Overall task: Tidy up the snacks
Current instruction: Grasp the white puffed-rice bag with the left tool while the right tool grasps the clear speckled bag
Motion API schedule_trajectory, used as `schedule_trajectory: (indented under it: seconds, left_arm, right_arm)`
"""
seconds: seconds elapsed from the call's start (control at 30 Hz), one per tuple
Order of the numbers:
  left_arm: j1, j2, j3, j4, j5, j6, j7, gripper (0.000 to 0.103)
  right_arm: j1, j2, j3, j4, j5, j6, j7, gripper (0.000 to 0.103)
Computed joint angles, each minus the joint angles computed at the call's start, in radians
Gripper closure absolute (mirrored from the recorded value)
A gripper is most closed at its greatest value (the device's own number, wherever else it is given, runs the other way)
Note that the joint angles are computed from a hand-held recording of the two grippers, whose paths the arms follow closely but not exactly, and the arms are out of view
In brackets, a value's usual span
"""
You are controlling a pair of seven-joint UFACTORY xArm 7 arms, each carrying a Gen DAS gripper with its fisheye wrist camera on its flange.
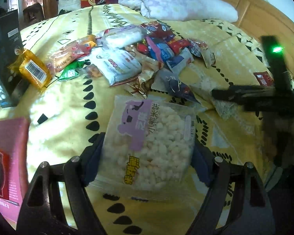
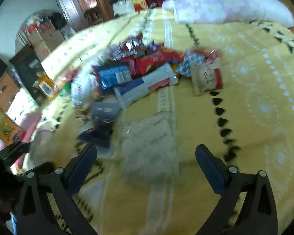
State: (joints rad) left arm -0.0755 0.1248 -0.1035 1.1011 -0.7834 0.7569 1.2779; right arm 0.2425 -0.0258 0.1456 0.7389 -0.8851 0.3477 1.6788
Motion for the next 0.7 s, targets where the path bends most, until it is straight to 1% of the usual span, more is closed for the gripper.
schedule_trajectory:
  seconds: [0.07, 0.1, 0.17, 0.2, 0.23, 0.27, 0.3, 0.4, 0.47, 0.5, 0.53, 0.57, 0.6, 0.63, 0.67, 0.7]
  left_arm:
    - [0.002, 0.003, 0.000, 0.005, -0.004, 0.009, -0.005, 0.022]
    - [0.000, 0.006, -0.002, 0.005, -0.008, 0.003, -0.004, 0.022]
    - [0.001, 0.007, -0.003, 0.002, -0.011, -0.001, 0.000, 0.022]
    - [-0.002, 0.010, -0.004, 0.001, -0.008, -0.007, -0.003, 0.022]
    - [-0.004, 0.012, -0.005, -0.001, -0.005, -0.015, -0.008, 0.022]
    - [-0.006, 0.018, -0.006, 0.000, 0.002, -0.021, -0.021, 0.022]
    - [-0.007, 0.024, -0.006, 0.002, 0.008, -0.024, -0.032, 0.022]
    - [-0.004, 0.039, -0.007, 0.005, 0.030, -0.034, -0.069, 0.023]
    - [0.001, 0.035, -0.007, -0.002, 0.040, -0.044, -0.078, 0.023]
    - [0.007, 0.027, -0.008, -0.008, 0.032, -0.044, -0.066, 0.023]
    - [0.011, 0.021, -0.007, -0.013, 0.030, -0.045, -0.056, 0.022]
    - [0.012, 0.018, -0.006, -0.016, 0.034, -0.046, -0.053, 0.022]
    - [0.012, 0.017, -0.004, -0.020, 0.038, -0.049, -0.052, 0.022]
    - [0.012, 0.020, -0.002, -0.024, 0.046, -0.052, -0.052, 0.022]
    - [0.012, 0.023, -0.002, -0.026, 0.054, -0.057, -0.056, 0.022]
    - [0.010, 0.031, 0.000, -0.029, 0.067, -0.066, -0.068, 0.022]
  right_arm:
    - [0.000, 0.054, -0.008, 0.019, 0.063, -0.005, -0.073, 0.001]
    - [0.006, 0.066, -0.015, 0.022, 0.070, -0.001, -0.081, 0.003]
    - [0.026, 0.068, -0.025, 0.028, 0.026, 0.032, -0.034, 0.007]
    - [0.033, 0.064, -0.026, 0.028, 0.025, 0.050, -0.029, 0.015]
    - [0.036, 0.051, -0.029, 0.018, 0.008, 0.052, -0.004, 0.026]
    - [0.036, 0.042, -0.029, 0.011, -0.002, 0.046, 0.014, 0.030]
    - [0.033, 0.026, -0.030, -0.006, -0.016, 0.029, 0.040, 0.039]
    - [0.028, -0.019, -0.010, -0.040, -0.050, 0.023, 0.099, 0.046]
    - [0.022, -0.055, 0.010, -0.062, -0.054, 0.008, 0.124, 0.067]
    - [0.021, -0.084, 0.024, -0.079, -0.049, 0.009, 0.145, 0.070]
    - [0.003, -0.117, 0.062, -0.097, -0.063, -0.007, 0.182, 0.070]
    - [0.026, -0.139, 0.069, -0.106, -0.043, 0.001, 0.177, 0.070]
    - [0.024, -0.136, 0.093, -0.097, -0.039, 0.009, 0.187, 0.070]
    - [0.027, -0.143, 0.112, -0.103, -0.039, -0.005, 0.209, 0.070]
    - [0.029, -0.141, 0.125, -0.111, -0.037, -0.040, 0.225, 0.070]
    - [0.031, -0.137, 0.136, -0.112, -0.029, -0.050, 0.222, 0.070]
